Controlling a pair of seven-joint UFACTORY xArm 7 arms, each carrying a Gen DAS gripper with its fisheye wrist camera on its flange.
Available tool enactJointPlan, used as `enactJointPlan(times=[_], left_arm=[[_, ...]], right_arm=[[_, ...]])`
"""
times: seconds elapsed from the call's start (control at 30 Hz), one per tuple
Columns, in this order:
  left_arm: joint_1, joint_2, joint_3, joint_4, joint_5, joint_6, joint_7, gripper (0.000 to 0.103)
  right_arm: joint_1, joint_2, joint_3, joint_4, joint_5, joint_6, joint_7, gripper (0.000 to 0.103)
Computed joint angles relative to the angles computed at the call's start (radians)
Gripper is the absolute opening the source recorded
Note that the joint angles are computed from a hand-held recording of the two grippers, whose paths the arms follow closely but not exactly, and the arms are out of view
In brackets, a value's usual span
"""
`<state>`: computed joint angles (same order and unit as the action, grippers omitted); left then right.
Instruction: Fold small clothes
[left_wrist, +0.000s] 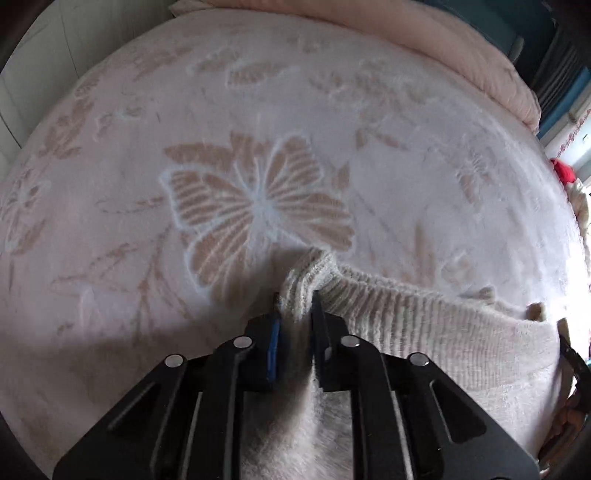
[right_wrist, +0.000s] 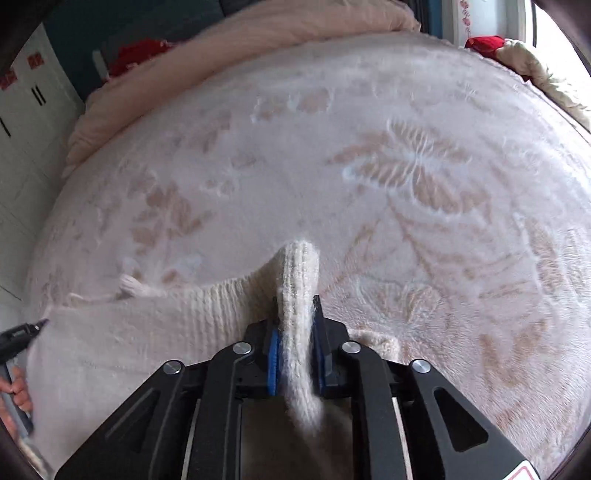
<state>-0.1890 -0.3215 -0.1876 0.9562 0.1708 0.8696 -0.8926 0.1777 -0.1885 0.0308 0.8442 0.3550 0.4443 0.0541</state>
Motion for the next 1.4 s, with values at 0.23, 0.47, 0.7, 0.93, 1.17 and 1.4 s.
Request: enactJointPlan(times=[0.23,0.47,0.7,0.93,1.17,1.4], left_arm=[[-0.057,-0.212,-0.103,0.000,0.043,0.099,-0.021,0.050],[-0.200,-0.302,-0.208,-0.155,-0.105,0.138,-0.078,0.063],[-0.203,-0.293,-0.247,-0.114,-0.052,0.192,-0.153,0.061],[-0.233,-0.477,-0.215,-0.215,-0.086,0.177,-0.197,0.063],[-0.138,-0.697,-0.189,-0.291,-0.111,0.344,-0.274,0.085],[-0.105,-0.831,-0.137,-0.473,-0.264,0.190,-0.419,0.043]], right_arm=[[0.141,-0.401,-0.037,-0.181,0.017,0.037,-0.023,0.021],[0.262,-0.550,0.082,-0.406,0.011,0.137,0.037,0.014],[0.213,-0.660,0.099,-0.390,-0.092,0.203,0.132,0.013],[0.145,-0.826,0.050,-0.492,-0.118,0.257,0.189,0.026],[0.020,-0.925,-0.107,-0.578,-0.121,0.381,0.208,0.047],[0.105,-0.806,-0.181,-0.587,0.106,0.210,0.156,0.015]])
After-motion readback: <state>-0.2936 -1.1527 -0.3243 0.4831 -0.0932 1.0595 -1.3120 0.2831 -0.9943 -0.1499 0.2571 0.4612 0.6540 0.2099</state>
